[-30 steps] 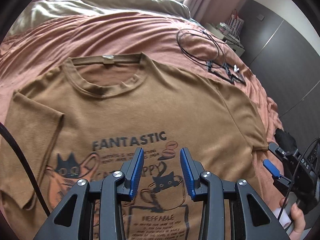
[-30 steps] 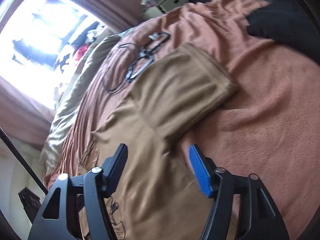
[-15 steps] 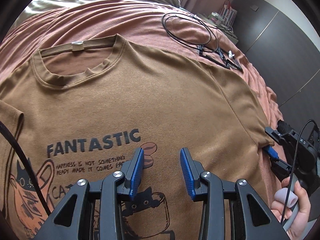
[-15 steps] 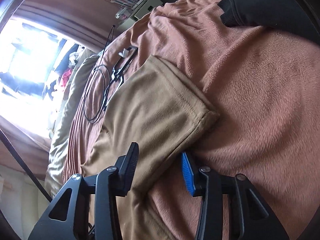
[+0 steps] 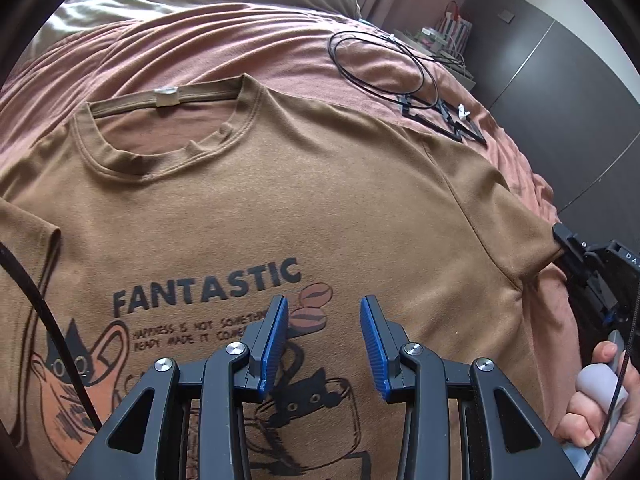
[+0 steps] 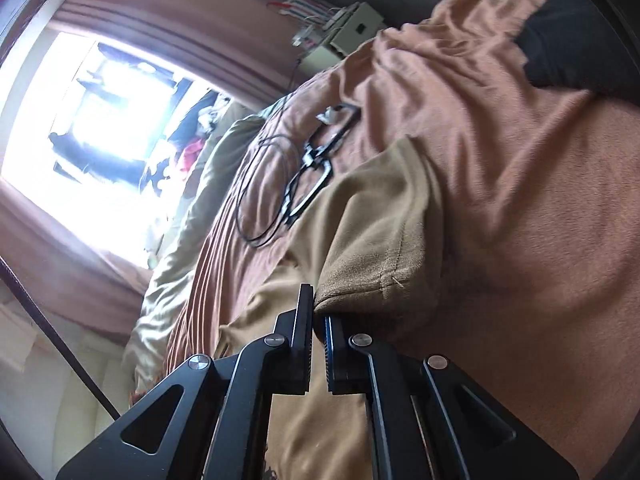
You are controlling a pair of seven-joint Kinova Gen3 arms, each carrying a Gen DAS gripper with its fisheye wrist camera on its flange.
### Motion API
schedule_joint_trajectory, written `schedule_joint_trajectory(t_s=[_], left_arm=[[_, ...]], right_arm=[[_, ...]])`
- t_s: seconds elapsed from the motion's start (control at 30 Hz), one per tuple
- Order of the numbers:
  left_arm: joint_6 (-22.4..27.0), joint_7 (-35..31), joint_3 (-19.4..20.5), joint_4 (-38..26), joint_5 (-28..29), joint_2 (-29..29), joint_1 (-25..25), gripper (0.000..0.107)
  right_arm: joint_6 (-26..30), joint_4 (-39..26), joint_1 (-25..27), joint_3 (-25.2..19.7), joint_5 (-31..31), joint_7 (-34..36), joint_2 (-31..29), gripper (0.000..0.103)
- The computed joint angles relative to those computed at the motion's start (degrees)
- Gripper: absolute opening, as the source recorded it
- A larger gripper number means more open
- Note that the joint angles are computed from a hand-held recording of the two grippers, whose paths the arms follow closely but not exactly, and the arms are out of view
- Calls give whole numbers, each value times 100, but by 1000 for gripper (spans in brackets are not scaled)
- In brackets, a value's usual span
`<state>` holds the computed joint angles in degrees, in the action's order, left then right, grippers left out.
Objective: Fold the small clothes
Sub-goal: 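Grasp the other shirt side with the right gripper and fold it toward the collar's center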
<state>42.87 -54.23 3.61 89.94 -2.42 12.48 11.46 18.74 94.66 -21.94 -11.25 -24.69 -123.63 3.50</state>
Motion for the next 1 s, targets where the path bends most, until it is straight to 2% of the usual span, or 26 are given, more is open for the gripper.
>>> schedule_joint_trajectory(t_s=[0.1,0.33,0.4,0.67,0.77,0.83,0.87,0.9,0.93,1.0], left_arm=[[103,3,-24,23,-38,-86,-25,40],[375,173,-41,-5,-222,-335,-62,40],[425,211,-27,-2,-229,-402,-79,40],[676,410,55,-115,-314,-667,-83,40],[772,452,105,-155,-387,-744,-52,40],[804,458,127,-171,-390,-763,-48,40],[799,447,134,-164,-373,-772,-52,40],[795,430,141,-164,-356,-773,-55,40],[790,409,149,-159,-350,-772,-54,40],[779,378,158,-148,-344,-751,-51,40]], right_arm=[[64,-74,112,-56,-380,499,29,2],[374,-307,55,-143,-541,826,179,2],[596,-431,60,-156,-574,900,262,2],[1697,-1016,-199,-25,-26,534,548,2],[1930,-1090,22,-47,-245,628,514,3],[1923,-1049,170,-16,-430,791,412,13],[1858,-989,216,12,-475,832,316,31],[1806,-935,241,55,-463,809,232,55],[1698,-864,293,49,-371,704,149,63],[1473,-695,304,170,-448,756,33,66]])
